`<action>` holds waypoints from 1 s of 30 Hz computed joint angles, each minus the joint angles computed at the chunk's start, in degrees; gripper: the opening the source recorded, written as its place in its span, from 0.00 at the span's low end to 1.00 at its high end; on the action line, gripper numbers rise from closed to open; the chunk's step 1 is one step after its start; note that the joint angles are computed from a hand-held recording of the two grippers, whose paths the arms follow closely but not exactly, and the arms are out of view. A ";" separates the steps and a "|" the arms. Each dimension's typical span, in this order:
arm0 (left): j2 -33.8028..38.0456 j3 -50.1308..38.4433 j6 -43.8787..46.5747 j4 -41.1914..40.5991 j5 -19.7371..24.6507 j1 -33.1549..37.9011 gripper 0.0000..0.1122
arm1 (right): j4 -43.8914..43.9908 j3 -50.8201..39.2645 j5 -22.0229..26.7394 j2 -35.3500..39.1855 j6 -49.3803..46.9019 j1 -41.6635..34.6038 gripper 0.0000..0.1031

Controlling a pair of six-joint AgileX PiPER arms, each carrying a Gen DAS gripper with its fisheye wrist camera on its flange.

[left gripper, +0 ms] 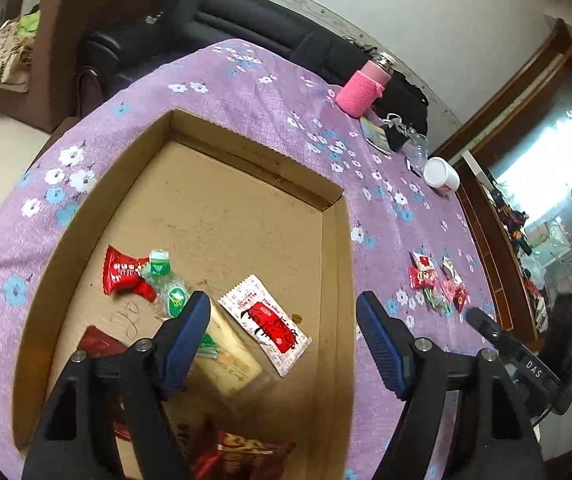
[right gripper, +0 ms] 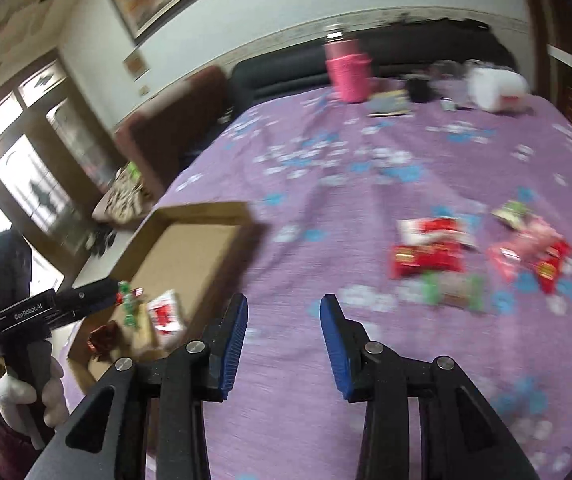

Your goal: Organize snacks

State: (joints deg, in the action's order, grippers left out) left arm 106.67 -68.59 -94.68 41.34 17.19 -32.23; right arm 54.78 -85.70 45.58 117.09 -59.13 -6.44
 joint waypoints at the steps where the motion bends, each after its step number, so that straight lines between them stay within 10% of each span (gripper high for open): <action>1: -0.27 -0.45 -1.78 2.13 1.05 -0.78 0.67 | -0.16 -0.63 0.07 0.35 0.24 -1.59 0.40; 11: 8.57 -21.08 19.61 -12.68 9.47 -7.01 0.69 | -4.92 -18.18 6.80 13.03 9.50 -8.15 0.46; 17: 15.87 -32.10 27.76 -20.21 14.18 -8.32 0.69 | -8.05 -25.28 2.85 19.14 13.49 -4.26 0.46; 24: 17.95 -36.22 29.54 -20.42 16.73 -8.42 0.69 | -4.34 -37.70 22.79 27.64 11.63 -6.28 0.46; 30: 22.67 -42.35 33.38 -24.74 17.84 -7.72 0.69 | -5.75 -29.45 15.44 23.34 5.52 -4.65 0.50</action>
State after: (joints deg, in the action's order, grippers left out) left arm 129.33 -110.94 -61.30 16.60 35.03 -39.94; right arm 49.03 -115.16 61.02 140.43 -53.61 -11.09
